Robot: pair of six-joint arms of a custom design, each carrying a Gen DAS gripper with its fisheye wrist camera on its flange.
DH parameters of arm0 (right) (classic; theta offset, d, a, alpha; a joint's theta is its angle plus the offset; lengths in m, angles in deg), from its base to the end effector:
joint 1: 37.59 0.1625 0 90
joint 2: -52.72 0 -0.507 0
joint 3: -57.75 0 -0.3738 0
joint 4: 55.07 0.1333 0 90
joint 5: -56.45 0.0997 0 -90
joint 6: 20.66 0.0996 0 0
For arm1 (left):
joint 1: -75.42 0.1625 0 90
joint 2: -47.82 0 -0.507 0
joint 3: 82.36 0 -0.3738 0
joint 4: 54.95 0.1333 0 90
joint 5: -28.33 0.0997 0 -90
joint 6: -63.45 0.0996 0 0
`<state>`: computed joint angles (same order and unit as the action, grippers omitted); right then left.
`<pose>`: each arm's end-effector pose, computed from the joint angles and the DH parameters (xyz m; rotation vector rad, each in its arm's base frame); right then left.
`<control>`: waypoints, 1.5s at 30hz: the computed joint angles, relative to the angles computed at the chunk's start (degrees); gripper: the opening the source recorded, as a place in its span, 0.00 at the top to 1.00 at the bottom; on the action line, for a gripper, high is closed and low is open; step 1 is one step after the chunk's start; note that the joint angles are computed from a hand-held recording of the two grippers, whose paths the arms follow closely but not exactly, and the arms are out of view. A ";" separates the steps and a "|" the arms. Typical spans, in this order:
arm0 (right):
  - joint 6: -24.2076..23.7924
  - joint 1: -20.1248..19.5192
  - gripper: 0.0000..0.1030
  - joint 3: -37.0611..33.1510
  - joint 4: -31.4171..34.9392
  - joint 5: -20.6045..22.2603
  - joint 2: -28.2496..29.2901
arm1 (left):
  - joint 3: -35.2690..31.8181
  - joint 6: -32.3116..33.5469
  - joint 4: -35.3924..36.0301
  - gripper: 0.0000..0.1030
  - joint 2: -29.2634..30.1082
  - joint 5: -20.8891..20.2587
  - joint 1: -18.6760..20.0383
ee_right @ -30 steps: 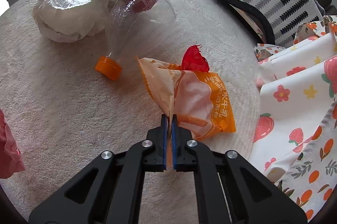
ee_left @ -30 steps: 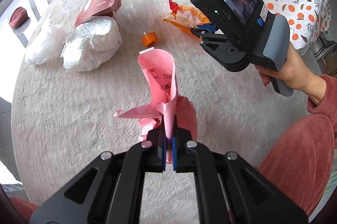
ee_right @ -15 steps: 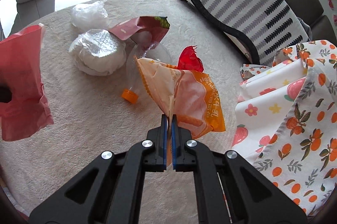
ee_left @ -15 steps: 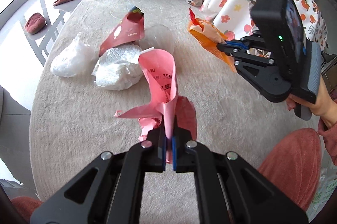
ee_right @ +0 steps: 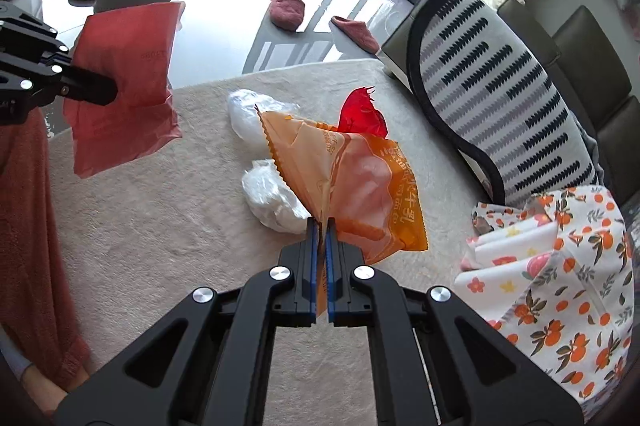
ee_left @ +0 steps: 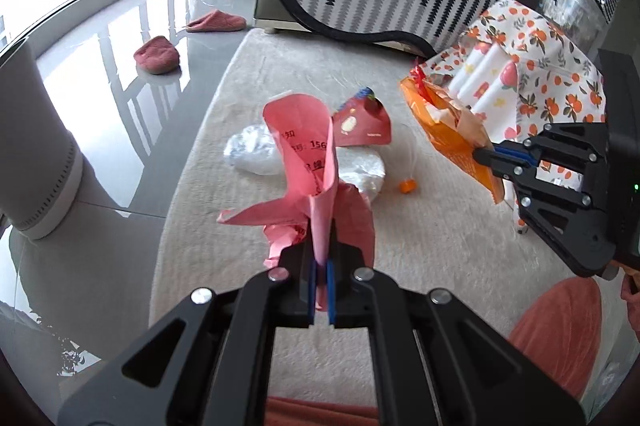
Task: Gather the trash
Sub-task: 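Carry the pink paper and orange chip bag toward the grey bin, then open both tools above the grey bin to drop the paper and bag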
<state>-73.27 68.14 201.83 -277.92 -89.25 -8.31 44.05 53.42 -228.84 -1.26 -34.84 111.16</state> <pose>0.1570 -0.3693 0.2749 0.6898 -1.8559 0.5254 -0.3206 -0.4503 0.1040 1.0058 2.5754 -0.4850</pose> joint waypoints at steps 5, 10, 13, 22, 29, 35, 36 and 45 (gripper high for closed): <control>3.11 5.61 0.97 -5.16 7.17 0.92 4.04 | 1.28 0.74 1.53 0.96 -6.61 5.30 2.61; 5.01 10.26 0.97 -13.38 16.06 4.38 7.98 | 1.00 2.25 3.81 0.96 -12.97 10.53 5.65; 5.47 12.52 0.97 -19.73 21.98 7.82 10.37 | -0.43 3.85 5.15 0.96 -16.06 13.91 7.50; 9.13 15.93 0.97 -45.30 39.99 18.71 20.11 | -9.49 10.79 6.71 0.96 -21.06 20.47 12.66; 15.80 15.66 0.97 -66.69 56.66 26.42 28.81 | -16.11 15.26 8.14 0.96 -21.05 22.16 16.26; 21.62 14.25 0.90 -80.89 68.31 28.71 35.82 | -21.80 19.52 8.04 0.96 -18.31 22.19 19.03; 23.24 13.91 0.85 -82.58 70.29 28.72 36.58 | -22.58 19.97 8.05 0.96 -17.75 22.25 19.42; 22.74 12.92 0.43 -80.19 64.89 31.42 35.39 | -28.66 22.13 9.43 0.96 -13.26 22.29 21.76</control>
<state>-50.53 81.06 121.64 -213.03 -57.83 27.08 15.39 75.55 -219.41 -14.52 -12.56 132.92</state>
